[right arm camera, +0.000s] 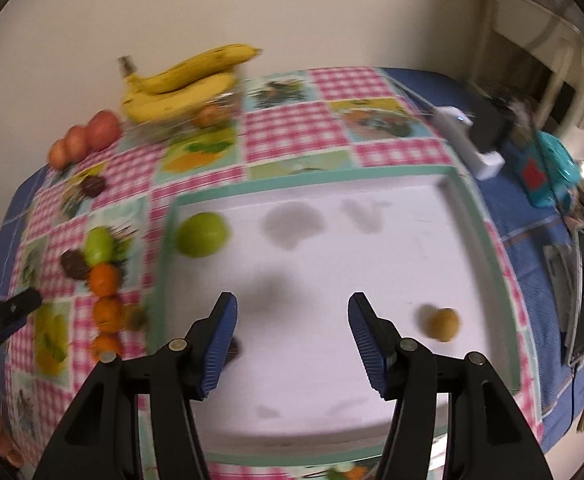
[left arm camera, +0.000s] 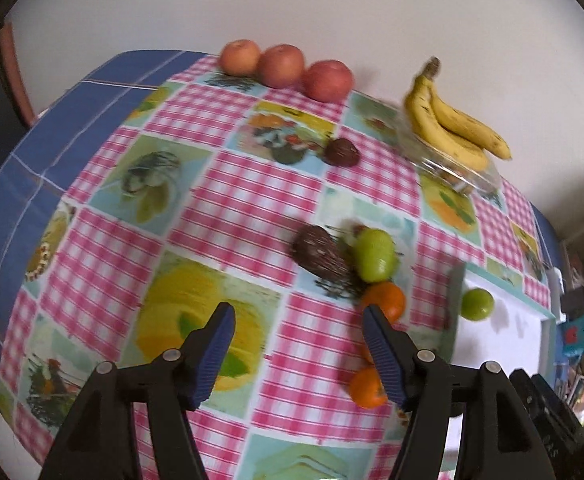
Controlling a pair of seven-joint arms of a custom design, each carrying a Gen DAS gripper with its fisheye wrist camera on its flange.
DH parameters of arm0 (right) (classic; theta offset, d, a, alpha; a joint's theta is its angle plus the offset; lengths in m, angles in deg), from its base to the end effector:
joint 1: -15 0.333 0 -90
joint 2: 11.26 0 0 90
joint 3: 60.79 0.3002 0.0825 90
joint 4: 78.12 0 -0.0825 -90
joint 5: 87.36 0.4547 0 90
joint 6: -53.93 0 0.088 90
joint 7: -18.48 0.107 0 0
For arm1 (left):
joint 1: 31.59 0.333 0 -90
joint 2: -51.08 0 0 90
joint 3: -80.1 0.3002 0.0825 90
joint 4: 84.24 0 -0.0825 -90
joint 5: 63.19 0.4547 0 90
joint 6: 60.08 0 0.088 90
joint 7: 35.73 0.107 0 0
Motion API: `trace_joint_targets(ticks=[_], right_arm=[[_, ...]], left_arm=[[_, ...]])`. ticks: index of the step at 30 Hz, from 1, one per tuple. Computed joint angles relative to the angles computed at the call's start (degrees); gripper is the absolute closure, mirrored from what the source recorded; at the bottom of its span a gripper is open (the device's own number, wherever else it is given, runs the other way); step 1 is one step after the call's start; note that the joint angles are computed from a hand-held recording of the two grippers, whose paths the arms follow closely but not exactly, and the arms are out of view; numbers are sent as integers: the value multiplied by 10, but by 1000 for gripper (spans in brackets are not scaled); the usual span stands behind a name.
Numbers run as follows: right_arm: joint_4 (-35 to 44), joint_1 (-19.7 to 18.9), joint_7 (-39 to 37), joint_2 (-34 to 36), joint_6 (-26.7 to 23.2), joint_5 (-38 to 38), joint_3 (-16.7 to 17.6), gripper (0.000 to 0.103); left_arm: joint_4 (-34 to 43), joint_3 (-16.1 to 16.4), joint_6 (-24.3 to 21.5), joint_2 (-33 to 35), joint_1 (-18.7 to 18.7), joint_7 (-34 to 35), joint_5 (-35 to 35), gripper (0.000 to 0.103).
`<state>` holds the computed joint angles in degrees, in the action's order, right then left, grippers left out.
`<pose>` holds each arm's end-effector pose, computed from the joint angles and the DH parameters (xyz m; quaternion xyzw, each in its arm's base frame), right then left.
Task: Organize fruits
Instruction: 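Withdraw both open tools from the tray back toward the fruit row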
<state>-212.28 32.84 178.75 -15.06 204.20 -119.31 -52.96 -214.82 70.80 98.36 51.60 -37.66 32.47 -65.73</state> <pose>0.5168 0.2619 0.3326 -0.5611 0.7909 -0.1712 0.1740 0.5881 -0.1597 0.3411 -0.7365 0.6337 -0.2176 0.0930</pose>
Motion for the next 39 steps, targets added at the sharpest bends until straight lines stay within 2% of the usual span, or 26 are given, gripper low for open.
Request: trace_joint_targets(ticks=[5, 8, 10, 11, 12, 14, 16, 17, 21, 27, 33, 37, 39], right_arm=[[22, 14, -41, 23, 22, 21, 0, 44], [30, 21, -41, 27, 14, 14, -2, 44], [30, 24, -38, 26, 12, 12, -3, 44], [28, 24, -38, 25, 13, 12, -4, 44], [28, 24, -37, 25, 13, 11, -5, 44], [30, 24, -40, 29, 10, 16, -6, 40], [30, 25, -44, 33, 7, 23, -8, 23], [32, 26, -42, 35, 2, 21, -8, 19], [30, 28, -27, 38, 1, 8, -12, 17], [26, 27, 7, 39, 12, -30, -16, 16], [32, 30, -43, 56, 61, 14, -18, 16], [54, 44, -49, 74, 71, 8, -20, 16], [62, 52, -49, 81, 81, 6, -23, 16]], left_arm=[[-6, 7, 4, -5, 9, -29, 25, 34], [-7, 9, 4, -5, 12, -36, 27, 34], [-7, 9, 3, -4, 13, -39, 29, 30], [-7, 9, 2, -3, 14, -42, 33, 23], [-5, 9, 2, 0, 14, -49, 43, 12], [-3, 9, 0, 5, 14, -63, 62, 0], [-3, 9, 0, 7, 15, -76, 77, 0], [-4, 9, 0, 6, 16, -79, 80, 0], [-5, 11, -2, 7, 18, -104, 107, 0], [-7, 11, 4, 9, 21, -98, 100, 0], [-20, 16, 49, 2, 27, -104, 129, 0], [-30, 19, 88, 0, 34, -77, 96, 0], [-25, 20, 80, 2, 36, -66, 93, 0]])
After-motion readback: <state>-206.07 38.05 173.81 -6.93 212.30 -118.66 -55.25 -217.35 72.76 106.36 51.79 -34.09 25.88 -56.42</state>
